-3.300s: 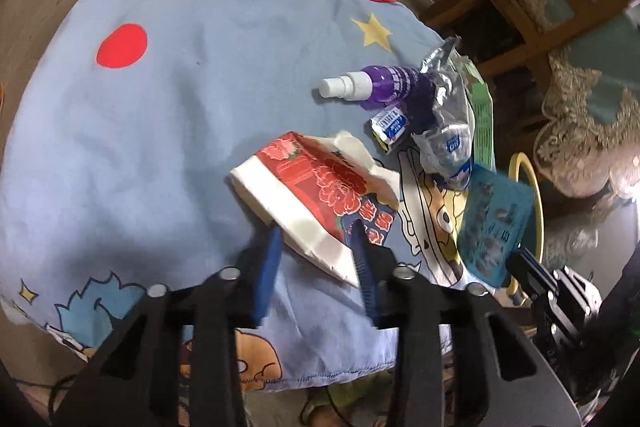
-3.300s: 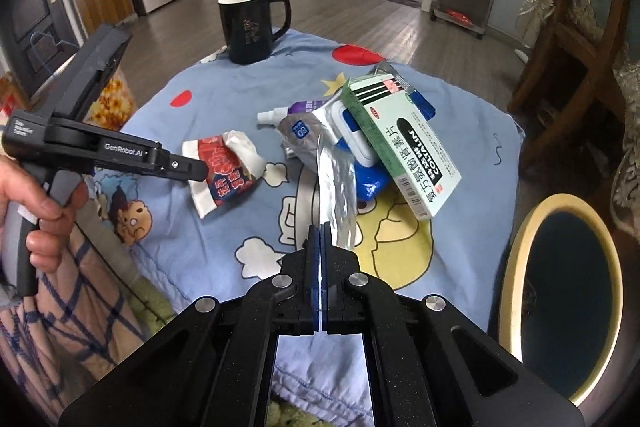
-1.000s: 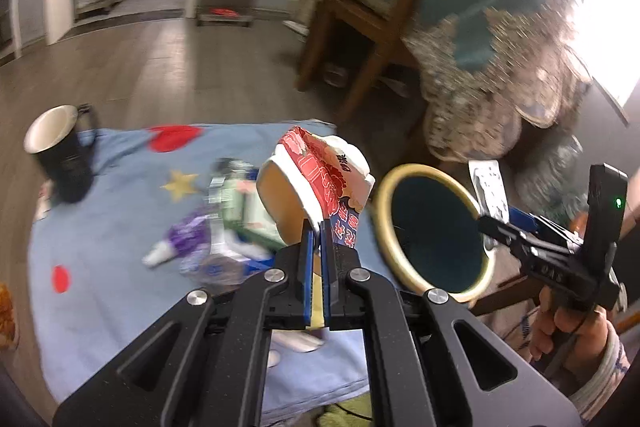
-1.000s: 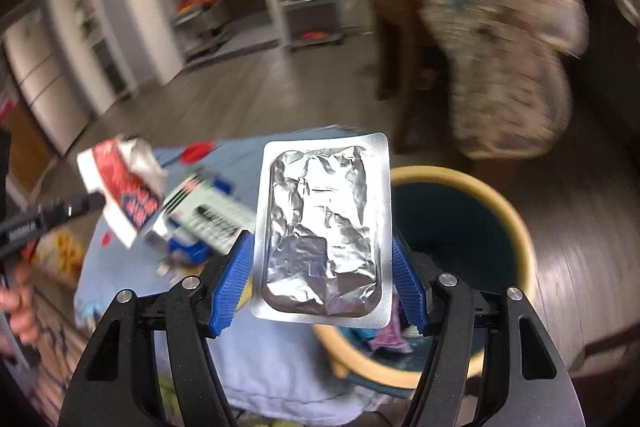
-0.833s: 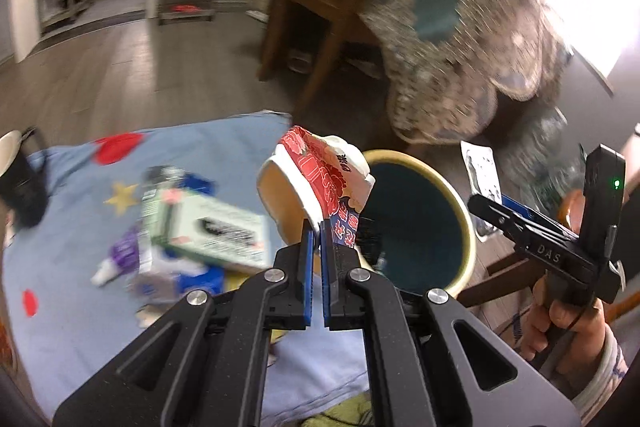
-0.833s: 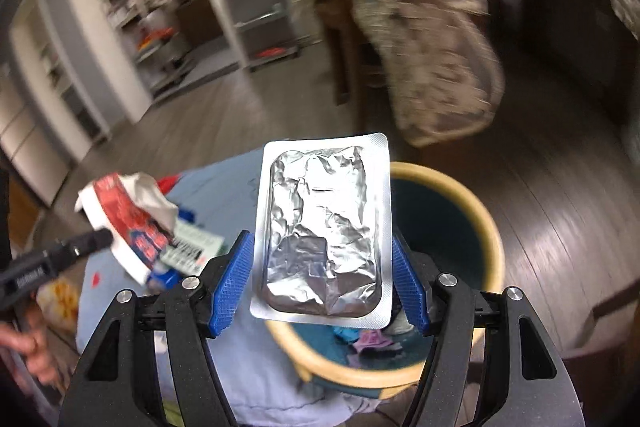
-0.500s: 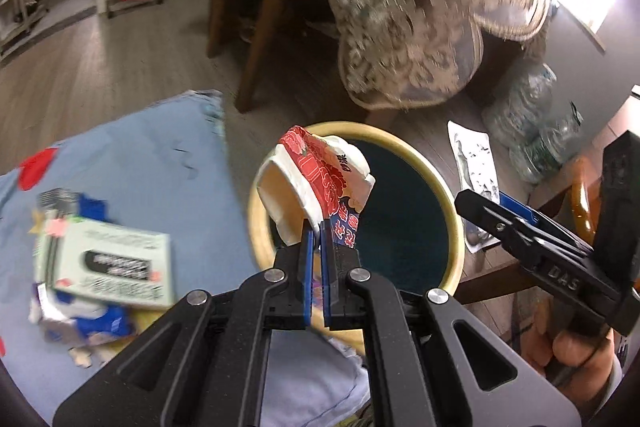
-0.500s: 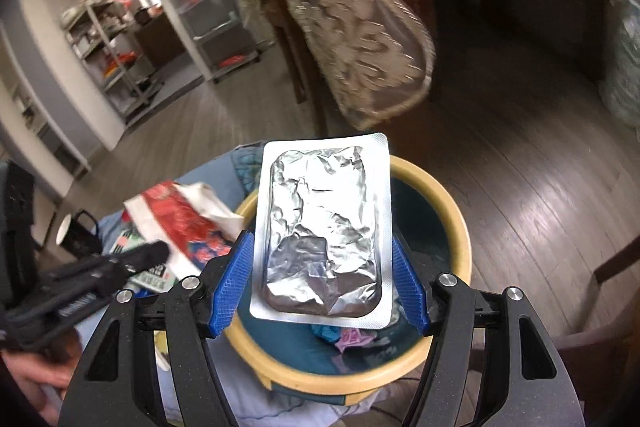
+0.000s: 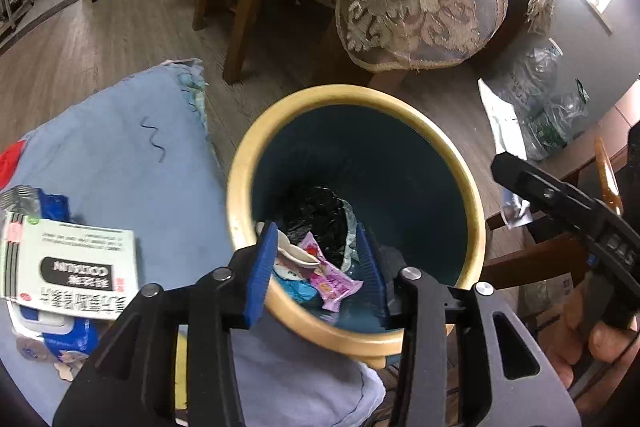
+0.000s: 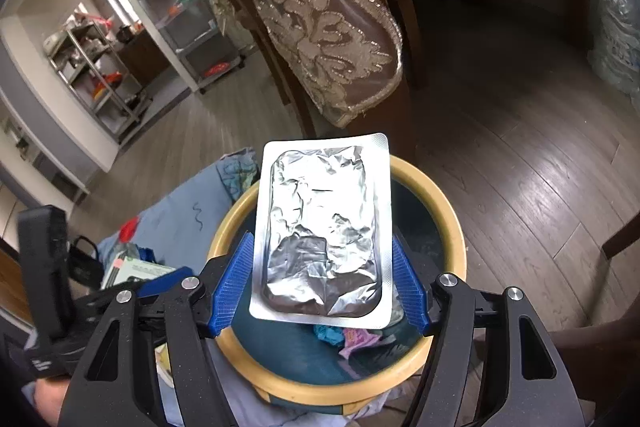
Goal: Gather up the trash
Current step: 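Open both grippers to drop the cup and blister pack into the bin, then move both open grippers back over the remaining trash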
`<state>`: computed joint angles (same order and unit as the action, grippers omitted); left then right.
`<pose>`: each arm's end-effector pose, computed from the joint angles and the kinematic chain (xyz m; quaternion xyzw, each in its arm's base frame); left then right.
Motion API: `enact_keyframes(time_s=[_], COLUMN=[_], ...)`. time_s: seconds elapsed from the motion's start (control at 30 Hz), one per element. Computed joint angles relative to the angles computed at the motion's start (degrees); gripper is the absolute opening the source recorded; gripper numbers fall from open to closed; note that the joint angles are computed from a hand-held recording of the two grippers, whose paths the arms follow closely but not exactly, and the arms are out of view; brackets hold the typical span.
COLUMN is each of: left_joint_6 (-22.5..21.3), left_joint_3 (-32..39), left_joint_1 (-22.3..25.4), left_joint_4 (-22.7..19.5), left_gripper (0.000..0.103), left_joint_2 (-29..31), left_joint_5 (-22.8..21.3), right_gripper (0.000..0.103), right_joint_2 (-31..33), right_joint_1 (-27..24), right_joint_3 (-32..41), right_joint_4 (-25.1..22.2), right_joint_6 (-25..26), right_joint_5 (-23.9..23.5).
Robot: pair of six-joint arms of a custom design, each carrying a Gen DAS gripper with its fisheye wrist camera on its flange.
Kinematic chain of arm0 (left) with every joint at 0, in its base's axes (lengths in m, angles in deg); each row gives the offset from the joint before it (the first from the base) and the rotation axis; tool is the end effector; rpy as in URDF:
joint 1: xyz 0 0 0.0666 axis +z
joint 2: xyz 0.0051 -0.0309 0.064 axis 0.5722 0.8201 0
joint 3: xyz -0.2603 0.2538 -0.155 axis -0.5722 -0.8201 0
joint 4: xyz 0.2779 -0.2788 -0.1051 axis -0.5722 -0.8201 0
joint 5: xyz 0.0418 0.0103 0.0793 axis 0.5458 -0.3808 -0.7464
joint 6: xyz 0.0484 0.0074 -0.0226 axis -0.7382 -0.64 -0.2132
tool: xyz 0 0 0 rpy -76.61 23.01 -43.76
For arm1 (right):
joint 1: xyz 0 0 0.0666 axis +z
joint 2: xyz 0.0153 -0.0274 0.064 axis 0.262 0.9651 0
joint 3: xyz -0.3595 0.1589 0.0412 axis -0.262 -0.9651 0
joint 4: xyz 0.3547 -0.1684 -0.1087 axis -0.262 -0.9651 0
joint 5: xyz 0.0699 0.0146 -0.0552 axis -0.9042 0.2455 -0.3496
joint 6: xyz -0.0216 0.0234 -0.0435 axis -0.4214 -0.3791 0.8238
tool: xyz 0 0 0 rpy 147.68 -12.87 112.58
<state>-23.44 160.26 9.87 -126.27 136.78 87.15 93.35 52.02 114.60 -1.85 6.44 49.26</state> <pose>0.5634 -0.2744 0.4523 0.2188 0.9344 -0.1890 0.2080 0.4513 0.3215 0.4724 0.2050 0.9037 0.1219 0.3555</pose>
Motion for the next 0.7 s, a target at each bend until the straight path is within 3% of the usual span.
enact_keyframes(time_s=[0.17, 0.27, 0.5, 0.7], left_joint_6=[-0.1, 0.0, -0.2, -0.7], left_joint_3=[-1.3, -2.1, -6.1, -10.3], left_joint_1=[1.3, 2.0, 5.1, 8.9], left_joint_4=[1.0, 1.5, 2.8, 3.7], left_gripper=[0.052, 0.055, 0.058, 0.069], left_joint_2=[-2.3, -3.5, -7.8, -12.4], left_joint_5=[-0.7, -1.3, -1.8, -3.7], right_gripper=[0.069, 0.079, 0.083, 0.085], right_joint_2=[2.7, 3.9, 4.3, 7.2], right_joint_1=[0.2, 0.5, 0.9, 2.2], right_joint_3=[3.1, 4.4, 5.5, 10.0], right_joint_4=[-4.1, -6.0, -5.4, -5.5], right_joint_6=[0.8, 1.0, 1.7, 5.3], right_joint_5=[-0.7, 0.0, -0.2, -0.6])
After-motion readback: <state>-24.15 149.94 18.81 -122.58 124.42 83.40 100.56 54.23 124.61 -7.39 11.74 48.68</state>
